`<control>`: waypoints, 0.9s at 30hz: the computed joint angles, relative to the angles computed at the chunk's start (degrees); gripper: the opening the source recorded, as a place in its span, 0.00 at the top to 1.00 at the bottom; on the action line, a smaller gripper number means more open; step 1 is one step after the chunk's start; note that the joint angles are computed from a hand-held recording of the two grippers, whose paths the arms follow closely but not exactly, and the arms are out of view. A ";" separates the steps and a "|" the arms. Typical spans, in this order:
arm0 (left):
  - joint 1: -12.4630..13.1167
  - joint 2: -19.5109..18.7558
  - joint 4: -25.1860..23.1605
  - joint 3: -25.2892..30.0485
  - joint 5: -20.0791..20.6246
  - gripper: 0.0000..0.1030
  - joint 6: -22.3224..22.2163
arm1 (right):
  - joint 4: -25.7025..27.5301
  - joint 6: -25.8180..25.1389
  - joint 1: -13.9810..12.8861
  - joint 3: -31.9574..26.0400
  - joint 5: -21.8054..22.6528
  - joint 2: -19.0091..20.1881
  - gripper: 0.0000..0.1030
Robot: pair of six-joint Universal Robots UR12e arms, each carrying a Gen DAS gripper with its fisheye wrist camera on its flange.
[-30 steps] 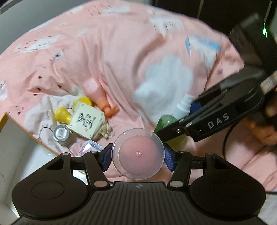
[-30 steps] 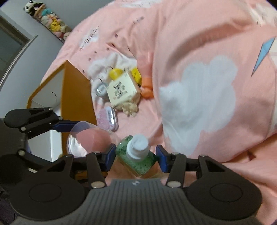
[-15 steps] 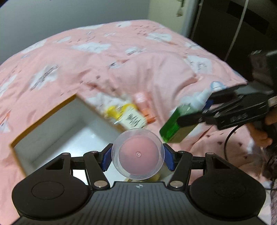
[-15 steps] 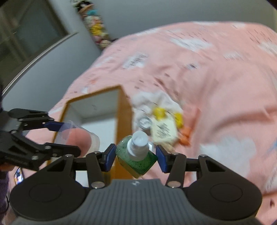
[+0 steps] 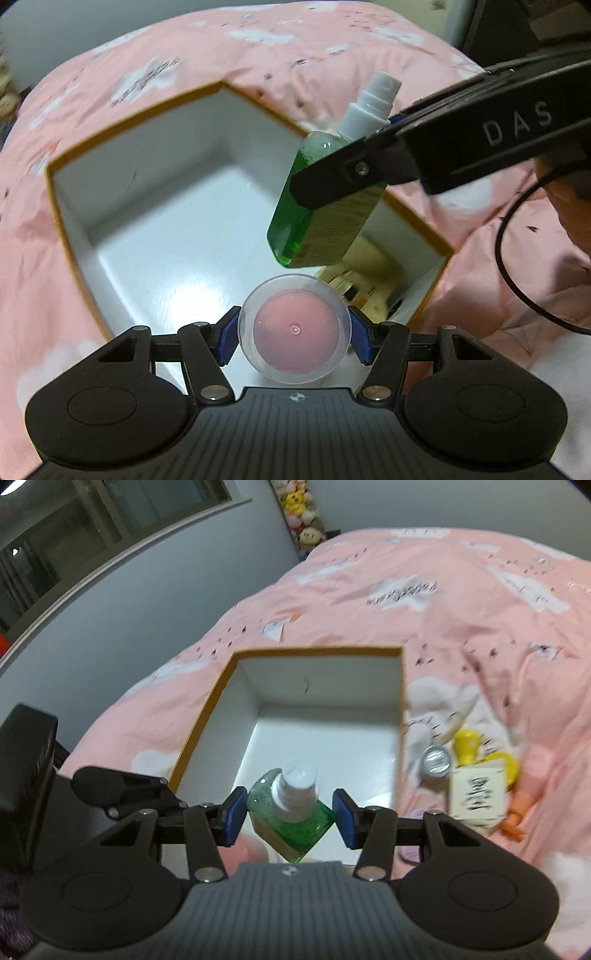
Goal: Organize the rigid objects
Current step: 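Carry the pink cup and green bottle into the box and release them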
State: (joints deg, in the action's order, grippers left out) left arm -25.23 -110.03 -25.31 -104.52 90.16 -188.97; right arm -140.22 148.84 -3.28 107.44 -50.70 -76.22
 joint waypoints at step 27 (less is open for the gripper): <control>0.64 -1.36 -0.87 -0.89 -1.76 0.27 -17.18 | -3.16 3.42 1.82 0.98 -6.38 1.07 0.51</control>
State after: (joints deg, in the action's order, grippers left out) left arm -24.59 -111.39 -26.18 -105.41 88.41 -206.15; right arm -143.39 152.25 -1.46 108.42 -57.08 -75.15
